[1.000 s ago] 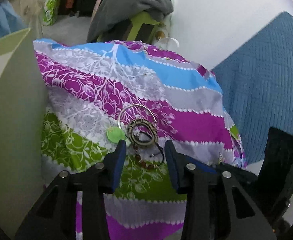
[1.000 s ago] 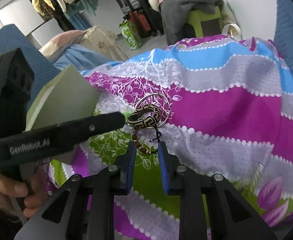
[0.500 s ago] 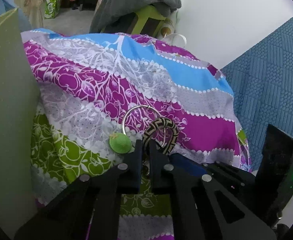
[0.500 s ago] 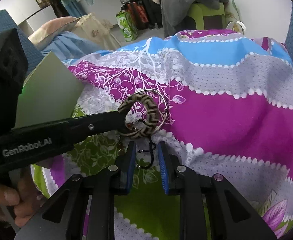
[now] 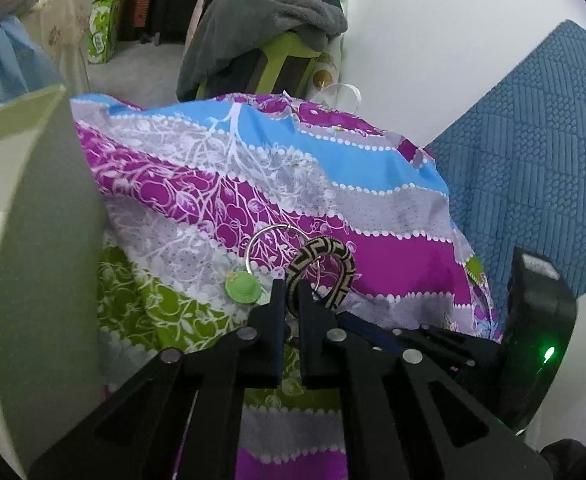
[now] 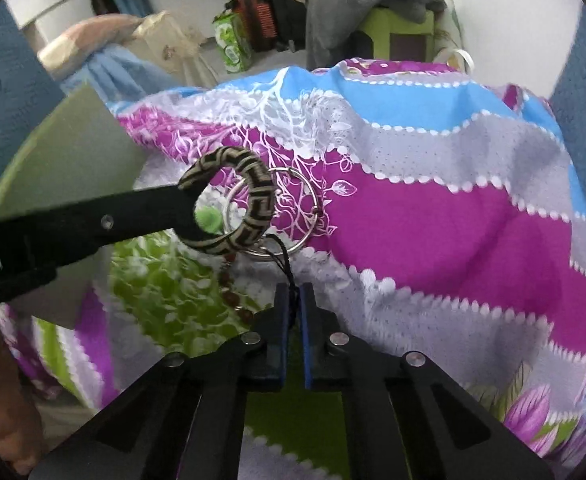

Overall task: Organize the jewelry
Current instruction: 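Grasp the black-and-white patterned ring with the left gripper while the right grasps the beaded bracelet, then lift and carry the patterned ring and beaded bracelet over the box with both grippers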

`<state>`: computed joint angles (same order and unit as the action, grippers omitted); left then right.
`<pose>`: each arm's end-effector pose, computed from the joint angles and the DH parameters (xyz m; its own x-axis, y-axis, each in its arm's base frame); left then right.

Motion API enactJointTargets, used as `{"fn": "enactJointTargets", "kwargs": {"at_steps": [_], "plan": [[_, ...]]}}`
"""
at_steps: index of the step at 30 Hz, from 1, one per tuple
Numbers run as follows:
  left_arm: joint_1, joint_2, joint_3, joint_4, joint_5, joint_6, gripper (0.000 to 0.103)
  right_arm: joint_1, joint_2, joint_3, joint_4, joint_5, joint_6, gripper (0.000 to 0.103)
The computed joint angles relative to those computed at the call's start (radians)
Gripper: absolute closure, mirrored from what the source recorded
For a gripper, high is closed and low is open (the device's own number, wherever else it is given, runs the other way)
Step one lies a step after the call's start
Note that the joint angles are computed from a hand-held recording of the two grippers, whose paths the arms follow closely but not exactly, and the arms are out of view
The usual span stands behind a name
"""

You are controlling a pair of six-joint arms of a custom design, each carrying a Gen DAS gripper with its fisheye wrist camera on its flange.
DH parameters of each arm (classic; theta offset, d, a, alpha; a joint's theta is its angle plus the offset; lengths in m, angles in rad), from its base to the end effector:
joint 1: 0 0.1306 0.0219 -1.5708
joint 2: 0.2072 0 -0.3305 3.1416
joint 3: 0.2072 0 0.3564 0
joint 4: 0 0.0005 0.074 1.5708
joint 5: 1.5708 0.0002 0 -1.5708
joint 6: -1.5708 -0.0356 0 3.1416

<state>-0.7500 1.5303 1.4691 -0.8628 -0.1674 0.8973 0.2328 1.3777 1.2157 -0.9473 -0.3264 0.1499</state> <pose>0.3681 -0.3355 0.3475 -0.8321 -0.2781 -0.4798 -0.0830 0.9179 -0.3881 0.4121 0.1089 0.3070 -0.8081 -0.3370 -0.4832 -0.4835 0.8479 0.2174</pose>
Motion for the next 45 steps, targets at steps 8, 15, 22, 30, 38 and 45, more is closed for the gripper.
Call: {"fn": "enactJointTargets", "kwargs": {"at_steps": [8, 15, 22, 30, 38, 45], "plan": [[-0.025, -0.081, 0.014, -0.094, -0.029, 0.022, 0.098, -0.015, -0.119, 0.005, -0.022, -0.021, -0.098, 0.100], [-0.041, -0.126, 0.069, -0.209, -0.081, 0.014, 0.098, -0.013, -0.183, 0.061, -0.065, -0.008, -0.141, 0.100], [-0.037, -0.178, 0.122, -0.322, -0.151, 0.001, 0.098, 0.032, -0.188, 0.179, -0.113, 0.011, -0.186, 0.100], [-0.006, -0.247, 0.165, -0.402, -0.195, -0.041, 0.098, 0.111, -0.169, 0.356, -0.148, 0.054, -0.269, 0.100], [0.042, -0.355, 0.122, -0.440, -0.203, -0.071, 0.098, 0.226, -0.141, 0.477, -0.155, 0.133, -0.330, 0.100], [0.110, -0.464, -0.013, -0.440, -0.153, -0.092, 0.098, 0.324, -0.112, 0.456, -0.132, 0.173, -0.368, 0.100]]}}
